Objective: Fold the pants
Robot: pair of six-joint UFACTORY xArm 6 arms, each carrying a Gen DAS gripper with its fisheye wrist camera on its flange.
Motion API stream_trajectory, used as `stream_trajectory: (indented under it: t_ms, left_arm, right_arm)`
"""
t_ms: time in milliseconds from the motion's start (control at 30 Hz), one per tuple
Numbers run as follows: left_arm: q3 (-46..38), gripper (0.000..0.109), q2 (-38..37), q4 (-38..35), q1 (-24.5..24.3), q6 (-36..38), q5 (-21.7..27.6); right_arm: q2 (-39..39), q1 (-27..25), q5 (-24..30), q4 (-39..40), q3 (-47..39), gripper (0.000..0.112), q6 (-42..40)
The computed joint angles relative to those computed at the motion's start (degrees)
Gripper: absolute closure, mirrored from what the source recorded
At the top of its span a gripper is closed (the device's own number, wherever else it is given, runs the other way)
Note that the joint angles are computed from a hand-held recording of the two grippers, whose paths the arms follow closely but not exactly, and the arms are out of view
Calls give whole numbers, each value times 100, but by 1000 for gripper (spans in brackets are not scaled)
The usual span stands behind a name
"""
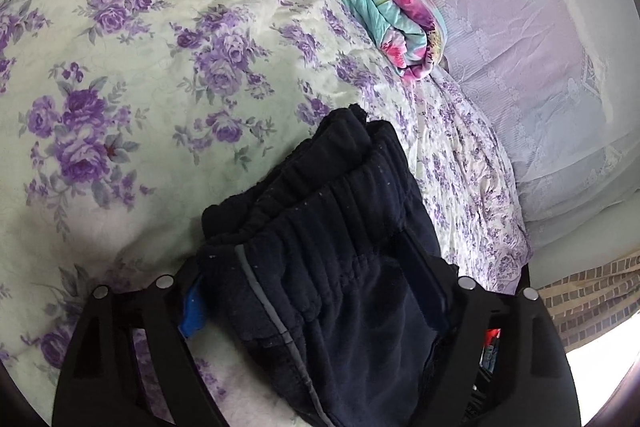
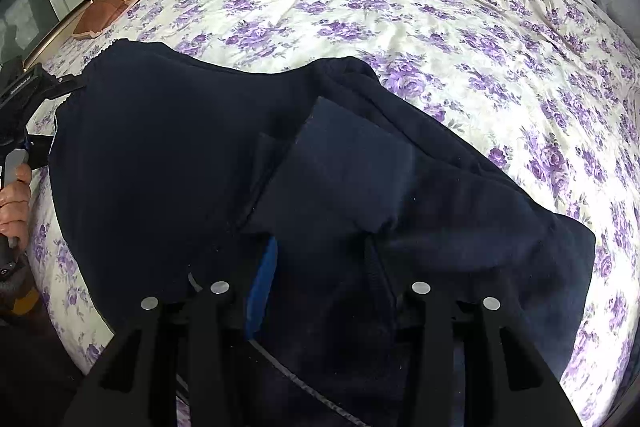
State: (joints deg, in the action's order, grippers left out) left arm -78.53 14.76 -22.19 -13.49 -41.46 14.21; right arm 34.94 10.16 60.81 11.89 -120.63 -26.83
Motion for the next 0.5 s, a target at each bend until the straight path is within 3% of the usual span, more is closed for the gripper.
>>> stream_trajectory:
  t_ms: [67,133,233,333,400,500]
  left_arm:
    - [10,39,-8,-265,-6,33,-107]
    - [51,56,-72,-707,-2,343,-166]
    - [92,68,-181,-1167,21,800,-141]
    - [59,74,-264,-865,43,681,-28]
    - [4,75,-324,-471,61,456,122]
    - [-163,75,-323,102,80,160,406]
  right_arm:
    - [2,-3,7,5,-4,66,-13]
    - [-3,-1,14,17,-1,66,-22]
    - [-3,-19,75,133,-18,59,-134]
    - [-121,1,47,138,43,56,-289]
    - [-670,0,-661,464,786,56,-503]
    - [-1050,31,-1112,740,1239,55,-837]
